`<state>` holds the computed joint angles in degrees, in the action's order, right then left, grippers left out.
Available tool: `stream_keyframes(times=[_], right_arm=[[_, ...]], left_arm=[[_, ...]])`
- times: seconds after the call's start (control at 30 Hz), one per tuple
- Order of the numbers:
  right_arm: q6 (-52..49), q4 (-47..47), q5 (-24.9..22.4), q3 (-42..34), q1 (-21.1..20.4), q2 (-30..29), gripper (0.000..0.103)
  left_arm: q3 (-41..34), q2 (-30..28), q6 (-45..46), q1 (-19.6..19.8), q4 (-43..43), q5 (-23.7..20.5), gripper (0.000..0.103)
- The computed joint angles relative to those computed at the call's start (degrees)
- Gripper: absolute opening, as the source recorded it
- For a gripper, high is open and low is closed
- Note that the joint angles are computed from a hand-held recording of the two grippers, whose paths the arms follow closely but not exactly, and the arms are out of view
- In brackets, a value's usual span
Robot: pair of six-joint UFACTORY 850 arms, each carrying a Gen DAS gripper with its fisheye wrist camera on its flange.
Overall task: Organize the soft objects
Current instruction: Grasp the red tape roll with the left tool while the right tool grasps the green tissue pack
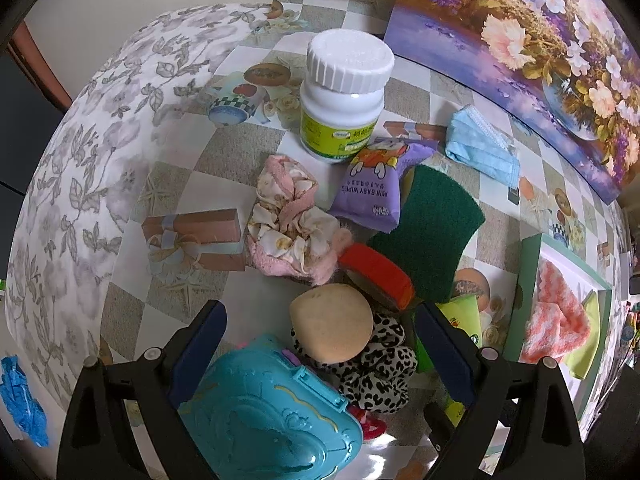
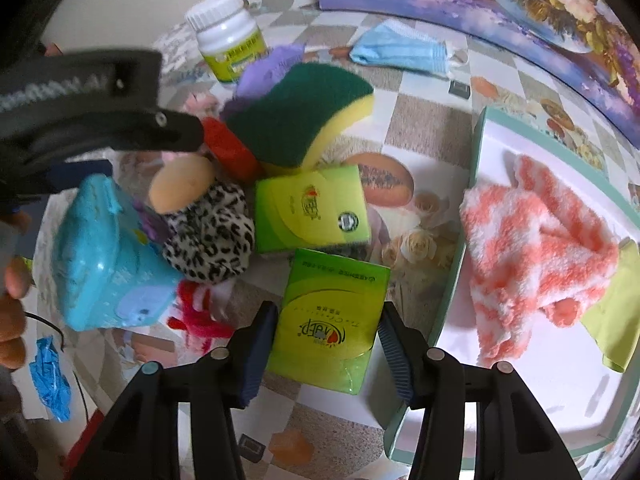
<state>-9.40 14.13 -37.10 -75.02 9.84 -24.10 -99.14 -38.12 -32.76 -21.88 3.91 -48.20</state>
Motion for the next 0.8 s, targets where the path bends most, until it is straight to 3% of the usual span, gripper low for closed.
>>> stream_keyframes(times=[0.37,0.47,0.63,0.8], right_arm=[[-1.0,3.7,1.6,-1.9,-3.9,2.7,0.054],[0.3,3.3,2.5,-1.8,-5.0,3.9,0.054],[3.1,1.7,3.8,-1.5,-6.5,5.5,0.054],[4.1,1.9,4.3,-0.9,-7.6,6.4,0.054]], left_arm=[[-3.1,-2.2,0.8,-1.3,2.4,0.4,0.094],[-4.6,-3.4,1.6,-1.9,3.4,-0.4,0.083],[-6.5,-5.1,2.7,-2.6,5.1,-1.6,0.077],[-7.8,-6.5,5.0,-3.0,4.8,-2.8,0.062]])
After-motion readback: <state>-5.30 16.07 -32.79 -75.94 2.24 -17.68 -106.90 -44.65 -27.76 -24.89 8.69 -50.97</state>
